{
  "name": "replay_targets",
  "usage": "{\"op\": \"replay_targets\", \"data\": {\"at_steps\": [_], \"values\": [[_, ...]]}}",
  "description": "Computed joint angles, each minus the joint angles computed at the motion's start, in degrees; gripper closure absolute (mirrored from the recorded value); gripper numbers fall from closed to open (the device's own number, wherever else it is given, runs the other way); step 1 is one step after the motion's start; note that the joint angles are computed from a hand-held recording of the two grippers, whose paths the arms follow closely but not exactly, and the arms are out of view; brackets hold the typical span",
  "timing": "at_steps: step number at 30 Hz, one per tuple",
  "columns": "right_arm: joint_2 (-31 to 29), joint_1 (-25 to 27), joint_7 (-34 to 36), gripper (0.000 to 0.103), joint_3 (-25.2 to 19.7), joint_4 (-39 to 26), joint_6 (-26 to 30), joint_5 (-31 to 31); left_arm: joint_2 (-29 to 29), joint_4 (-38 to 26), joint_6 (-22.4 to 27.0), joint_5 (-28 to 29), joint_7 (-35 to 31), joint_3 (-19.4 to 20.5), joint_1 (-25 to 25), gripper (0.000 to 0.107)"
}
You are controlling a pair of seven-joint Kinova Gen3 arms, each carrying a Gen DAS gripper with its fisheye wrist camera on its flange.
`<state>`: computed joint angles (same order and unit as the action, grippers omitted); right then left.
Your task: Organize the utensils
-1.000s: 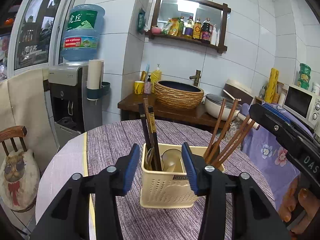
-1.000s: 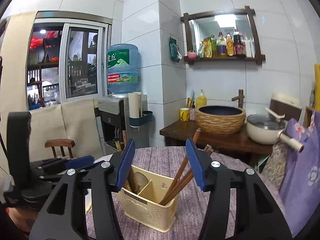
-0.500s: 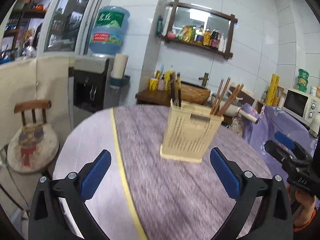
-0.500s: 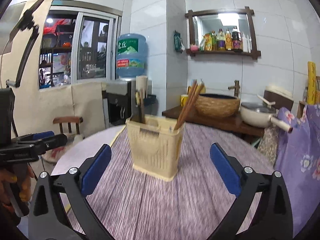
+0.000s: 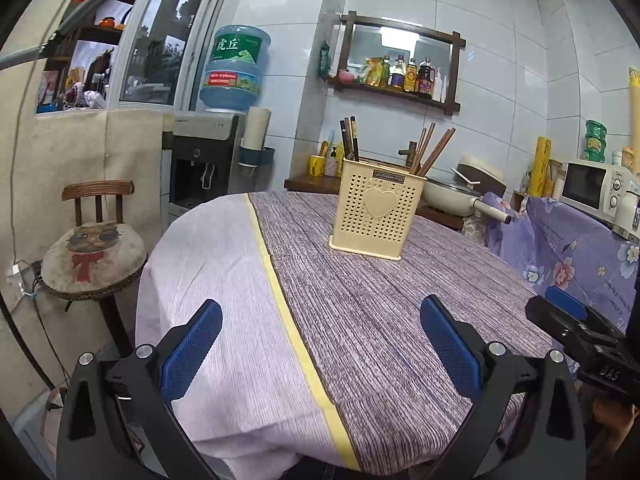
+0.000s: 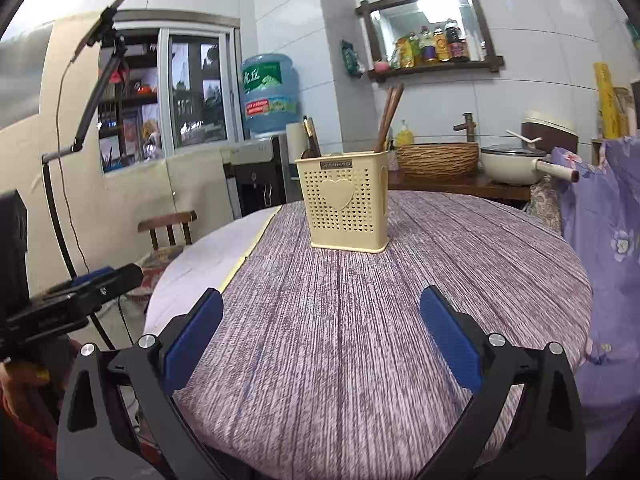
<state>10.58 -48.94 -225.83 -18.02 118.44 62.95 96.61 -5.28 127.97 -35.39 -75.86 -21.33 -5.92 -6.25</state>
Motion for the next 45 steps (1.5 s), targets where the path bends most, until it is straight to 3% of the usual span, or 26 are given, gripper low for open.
{"op": "replay_targets", "data": {"at_steps": [7,11,14,25,45], "values": [[1.7,-6.7,-0.8,0.006,-1.8,0.2,11.9,-3.1,-3.0,4.7,-1.1,6.3,-9.5,-0.8,0.9,0.010],[2.1,-9.1,0.3,0.006,-2.1,0.1,15.3,-3.8,-3.8,6.8,-3.4,10.1,-13.7,-2.1,1.5,0.010],[1.9,-9.8,0.2,0.006,-2.2,0.3,15.4,-4.5,-4.1,7.9,-3.4,12.5,-16.6,-2.3,2.4,0.010],[0.9,-9.1,-0.1,0.006,-2.1,0.7,14.4,-4.6,-4.2,7.6,-5.5,9.5,-13.8,-4.5,3.1,0.010],[0.5,-8.7,-0.4,0.006,-2.2,1.0,13.9,-5.0,-4.7,7.9,-4.5,10.0,-14.1,-4.4,3.4,0.010]]}}
